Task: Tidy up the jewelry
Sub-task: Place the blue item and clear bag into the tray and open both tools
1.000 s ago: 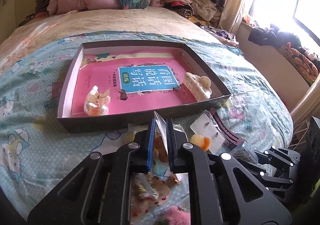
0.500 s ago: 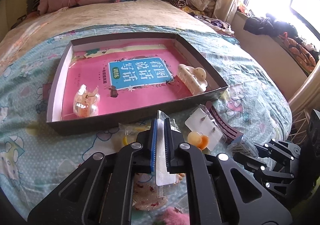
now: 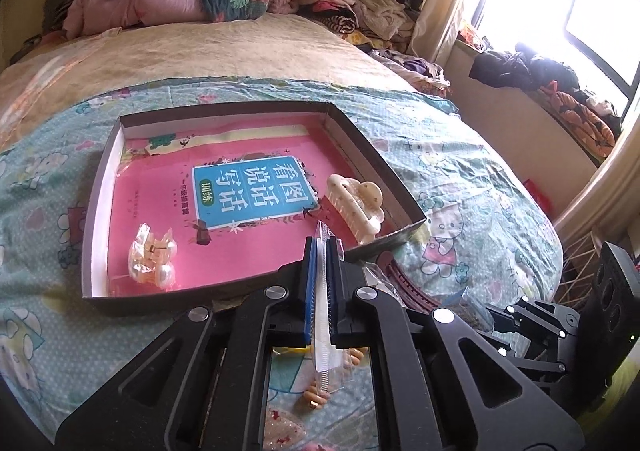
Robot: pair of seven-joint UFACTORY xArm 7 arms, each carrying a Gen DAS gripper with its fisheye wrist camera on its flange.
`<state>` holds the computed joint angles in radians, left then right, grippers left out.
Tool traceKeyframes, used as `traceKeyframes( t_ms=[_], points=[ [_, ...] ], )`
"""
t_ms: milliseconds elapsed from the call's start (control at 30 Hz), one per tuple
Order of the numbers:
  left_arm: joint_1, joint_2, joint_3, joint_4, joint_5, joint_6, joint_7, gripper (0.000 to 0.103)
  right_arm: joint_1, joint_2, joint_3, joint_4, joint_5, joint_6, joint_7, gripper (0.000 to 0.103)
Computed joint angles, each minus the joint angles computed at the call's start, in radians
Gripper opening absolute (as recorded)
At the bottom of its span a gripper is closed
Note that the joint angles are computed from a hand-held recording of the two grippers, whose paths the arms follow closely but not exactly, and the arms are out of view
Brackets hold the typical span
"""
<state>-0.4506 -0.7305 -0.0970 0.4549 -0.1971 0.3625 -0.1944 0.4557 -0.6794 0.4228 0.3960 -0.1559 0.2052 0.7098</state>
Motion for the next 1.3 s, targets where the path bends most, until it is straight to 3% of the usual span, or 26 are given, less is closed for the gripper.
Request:
traceKeyframes(
  t_ms=[567,900,1100,1300],
  points=[
    [0.118,-0.02,0.059,-0.019,0.027,-0.025,0.02,0.001,-0.157,0.233,0.034,0.206,-0.096,-0.073,-0.033,0.024],
    [0.165,-0.015,0.119,-0.034,0.003,-0.068,0.039,0.001,-0.267,0.426,0.111,0.38,-0.275,-0.072,0.051,0.024],
    [0.183,0.03,0.145,-0.015,-0.016,-0.113,0.05,0.001,-0.271,0.532,0.104,0.473,-0.436,-0.038,0.151,0.024],
    [0.184,0.104,0.158,0.025,-0.023,-0.163,0.073,0.001,-0.221,0.621,0.049,0.542,-0.514,-0.005,0.195,0.024]
  ],
)
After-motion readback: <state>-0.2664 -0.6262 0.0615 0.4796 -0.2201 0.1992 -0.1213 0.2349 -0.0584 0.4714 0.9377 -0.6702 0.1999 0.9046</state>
